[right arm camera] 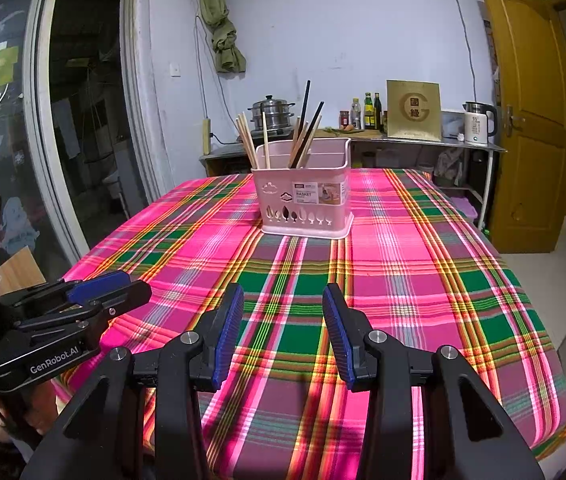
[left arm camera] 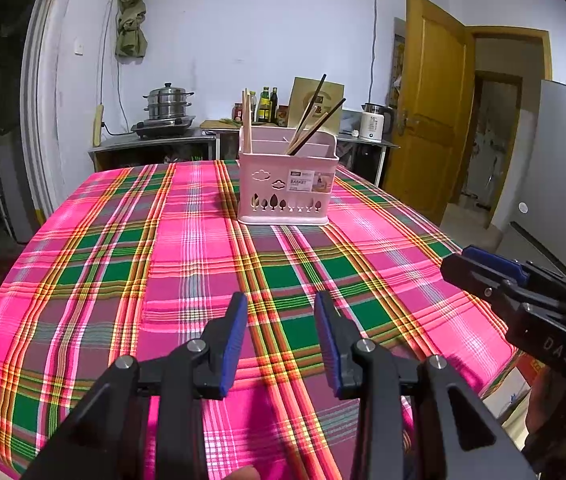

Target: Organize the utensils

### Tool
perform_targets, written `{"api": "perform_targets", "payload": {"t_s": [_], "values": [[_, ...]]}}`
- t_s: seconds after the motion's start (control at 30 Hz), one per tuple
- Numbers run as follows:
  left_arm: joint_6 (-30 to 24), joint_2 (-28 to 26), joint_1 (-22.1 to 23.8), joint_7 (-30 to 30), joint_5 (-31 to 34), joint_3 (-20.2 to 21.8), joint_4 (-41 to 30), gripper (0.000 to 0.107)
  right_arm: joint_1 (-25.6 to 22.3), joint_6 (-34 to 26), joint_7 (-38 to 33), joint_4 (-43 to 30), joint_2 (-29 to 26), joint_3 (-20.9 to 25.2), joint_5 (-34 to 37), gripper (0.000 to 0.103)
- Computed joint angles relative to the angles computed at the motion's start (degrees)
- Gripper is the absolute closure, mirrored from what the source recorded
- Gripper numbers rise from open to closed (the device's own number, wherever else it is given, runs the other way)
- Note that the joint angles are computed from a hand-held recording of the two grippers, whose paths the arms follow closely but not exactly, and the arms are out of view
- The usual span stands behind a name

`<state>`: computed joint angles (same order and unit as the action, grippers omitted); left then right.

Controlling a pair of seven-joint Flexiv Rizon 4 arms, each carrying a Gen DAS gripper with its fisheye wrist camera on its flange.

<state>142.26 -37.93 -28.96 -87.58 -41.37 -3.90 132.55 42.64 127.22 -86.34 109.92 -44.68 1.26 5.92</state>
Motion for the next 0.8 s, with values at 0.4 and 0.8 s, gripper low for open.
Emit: {"api": "perform_targets", "payload": {"t_s": [0.4,0.8], "values": [[-0.2,-0.05,-1.0,0.89,-1.86,0.18,-0.24,0.07,0.01,0.13,-0.17,0.1,-0.05,0.12,0.12,0.061],[0.09,-0.61,-1.64,1.97,-4.4,-0.14,-0.73,0.071,-0.14,0.37,-0.16,0.24,-0.25,0.32,-0.03,0.061]]}}
